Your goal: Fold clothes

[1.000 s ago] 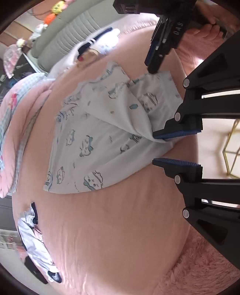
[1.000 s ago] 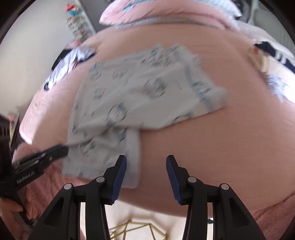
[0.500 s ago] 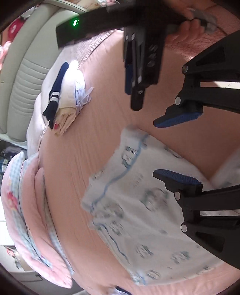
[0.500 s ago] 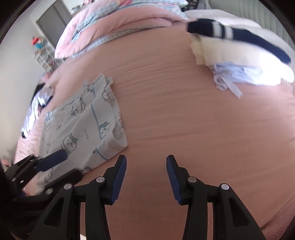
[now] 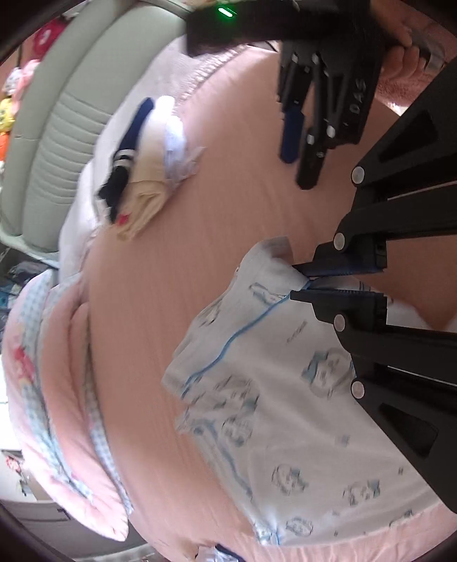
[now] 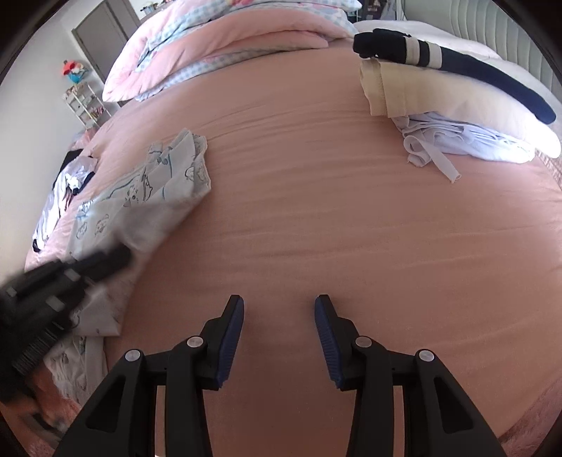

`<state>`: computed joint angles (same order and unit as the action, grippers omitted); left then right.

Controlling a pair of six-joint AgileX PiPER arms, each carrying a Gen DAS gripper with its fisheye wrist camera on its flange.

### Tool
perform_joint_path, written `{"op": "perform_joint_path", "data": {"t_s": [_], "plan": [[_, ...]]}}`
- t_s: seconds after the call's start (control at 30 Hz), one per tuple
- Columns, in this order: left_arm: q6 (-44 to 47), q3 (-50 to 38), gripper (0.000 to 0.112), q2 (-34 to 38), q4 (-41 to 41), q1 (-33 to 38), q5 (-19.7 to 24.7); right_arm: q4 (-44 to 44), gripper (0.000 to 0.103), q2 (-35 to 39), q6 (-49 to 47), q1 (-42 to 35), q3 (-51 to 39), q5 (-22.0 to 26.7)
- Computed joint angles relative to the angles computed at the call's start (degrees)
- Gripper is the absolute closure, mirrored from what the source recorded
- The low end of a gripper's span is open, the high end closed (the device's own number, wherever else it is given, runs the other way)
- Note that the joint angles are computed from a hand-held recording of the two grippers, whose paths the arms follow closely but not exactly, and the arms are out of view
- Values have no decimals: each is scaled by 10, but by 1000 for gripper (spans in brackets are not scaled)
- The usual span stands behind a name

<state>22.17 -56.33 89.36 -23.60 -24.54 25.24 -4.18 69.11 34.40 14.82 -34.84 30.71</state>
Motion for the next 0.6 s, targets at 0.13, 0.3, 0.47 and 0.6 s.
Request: {"op": "perform_joint_path", "data": {"t_s": [0.13, 0.3, 0.47, 0.6], "plan": [[148, -17, 107, -28, -138, 127, 70, 95, 61, 15, -91, -27, -34, 19], [235, -68, 108, 5, -207, 290, 128, -13, 61, 106, 0, 43, -209, 66], [260, -117, 108, 72, -198, 378, 134, -46, 61, 265, -16, 82, -413, 136], [266, -173, 107, 155, -201, 424, 186, -41, 61, 371, -33, 100, -541, 179]]}}
